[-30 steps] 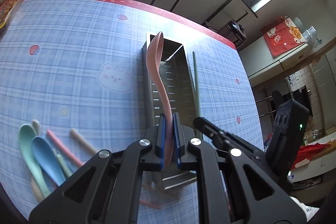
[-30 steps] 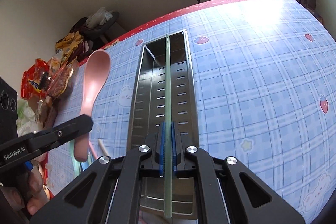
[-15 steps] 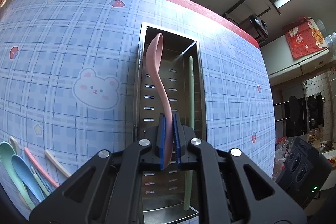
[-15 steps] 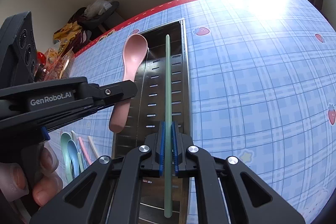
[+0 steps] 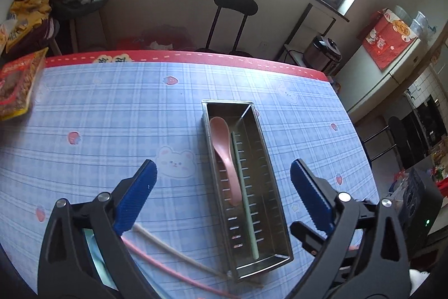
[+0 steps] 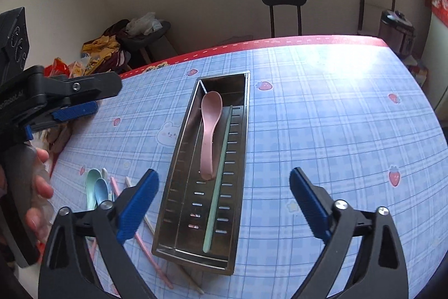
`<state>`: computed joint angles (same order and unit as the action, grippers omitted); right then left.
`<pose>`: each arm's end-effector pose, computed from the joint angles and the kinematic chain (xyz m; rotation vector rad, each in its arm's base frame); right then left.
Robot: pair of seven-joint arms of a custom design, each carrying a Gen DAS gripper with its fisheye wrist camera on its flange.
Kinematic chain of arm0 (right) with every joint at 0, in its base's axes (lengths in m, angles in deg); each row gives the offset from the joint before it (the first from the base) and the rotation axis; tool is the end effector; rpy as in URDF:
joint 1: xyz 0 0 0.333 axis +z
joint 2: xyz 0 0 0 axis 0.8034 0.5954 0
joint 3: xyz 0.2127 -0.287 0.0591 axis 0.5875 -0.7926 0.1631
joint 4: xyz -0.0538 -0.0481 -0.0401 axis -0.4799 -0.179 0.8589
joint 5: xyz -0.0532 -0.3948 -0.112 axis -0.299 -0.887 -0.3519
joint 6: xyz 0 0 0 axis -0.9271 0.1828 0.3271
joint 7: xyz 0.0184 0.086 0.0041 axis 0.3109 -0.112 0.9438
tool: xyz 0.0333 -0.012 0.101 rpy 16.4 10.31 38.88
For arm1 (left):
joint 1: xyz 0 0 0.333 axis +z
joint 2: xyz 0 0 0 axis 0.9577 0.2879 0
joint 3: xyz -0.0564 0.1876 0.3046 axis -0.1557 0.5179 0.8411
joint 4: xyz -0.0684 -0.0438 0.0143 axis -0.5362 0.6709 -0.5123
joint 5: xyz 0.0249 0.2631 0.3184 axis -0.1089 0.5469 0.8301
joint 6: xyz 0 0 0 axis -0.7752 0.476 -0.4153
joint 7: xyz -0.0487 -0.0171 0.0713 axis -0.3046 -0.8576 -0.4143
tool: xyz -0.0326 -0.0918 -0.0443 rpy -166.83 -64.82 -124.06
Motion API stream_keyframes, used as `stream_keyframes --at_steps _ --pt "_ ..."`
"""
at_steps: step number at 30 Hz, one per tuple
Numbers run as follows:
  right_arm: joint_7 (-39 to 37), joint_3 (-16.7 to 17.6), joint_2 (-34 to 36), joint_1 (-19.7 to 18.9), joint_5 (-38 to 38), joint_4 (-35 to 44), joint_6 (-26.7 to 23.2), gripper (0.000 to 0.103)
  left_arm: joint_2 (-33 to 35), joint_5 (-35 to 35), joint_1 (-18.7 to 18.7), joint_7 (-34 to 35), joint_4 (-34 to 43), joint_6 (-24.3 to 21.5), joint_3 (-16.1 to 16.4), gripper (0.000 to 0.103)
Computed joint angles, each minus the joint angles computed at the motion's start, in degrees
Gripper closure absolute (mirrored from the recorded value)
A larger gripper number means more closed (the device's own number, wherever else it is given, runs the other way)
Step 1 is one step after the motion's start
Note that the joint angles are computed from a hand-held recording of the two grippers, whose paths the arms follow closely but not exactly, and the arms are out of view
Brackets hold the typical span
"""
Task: Organize utensils
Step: 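Lift both open grippers out of the tray back toward the utensils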
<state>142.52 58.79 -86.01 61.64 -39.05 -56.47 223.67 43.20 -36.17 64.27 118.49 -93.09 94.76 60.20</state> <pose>0.5863 0.0620 0.5920 -1.5985 1.9138 -0.4279 0.6523 -0.2305 0.6444 -1.6782 2.3289 -0.9577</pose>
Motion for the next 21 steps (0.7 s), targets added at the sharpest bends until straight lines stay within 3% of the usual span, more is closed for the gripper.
stream_keyframes --at_steps 5,12,21 --pt "3.7 2.2 -4.3 0.0 -11.5 -4.6 2.4 0.006 -8.8 0.3 2.1 4.3 -10.5 3.5 1.6 0.006" --pt "2.6 2.0 -7.6 3.4 -10.2 -10.2 1.5 0.006 -20.9 -0.4 5.2 8.4 -27.2 7.7 4.1 0.006" --pt "6.2 4.7 -7.2 6.5 -13.2 -11.3 -2.5 0.006 -27.5 1.6 8.1 12.7 -40.5 6.7 6.2 0.006"
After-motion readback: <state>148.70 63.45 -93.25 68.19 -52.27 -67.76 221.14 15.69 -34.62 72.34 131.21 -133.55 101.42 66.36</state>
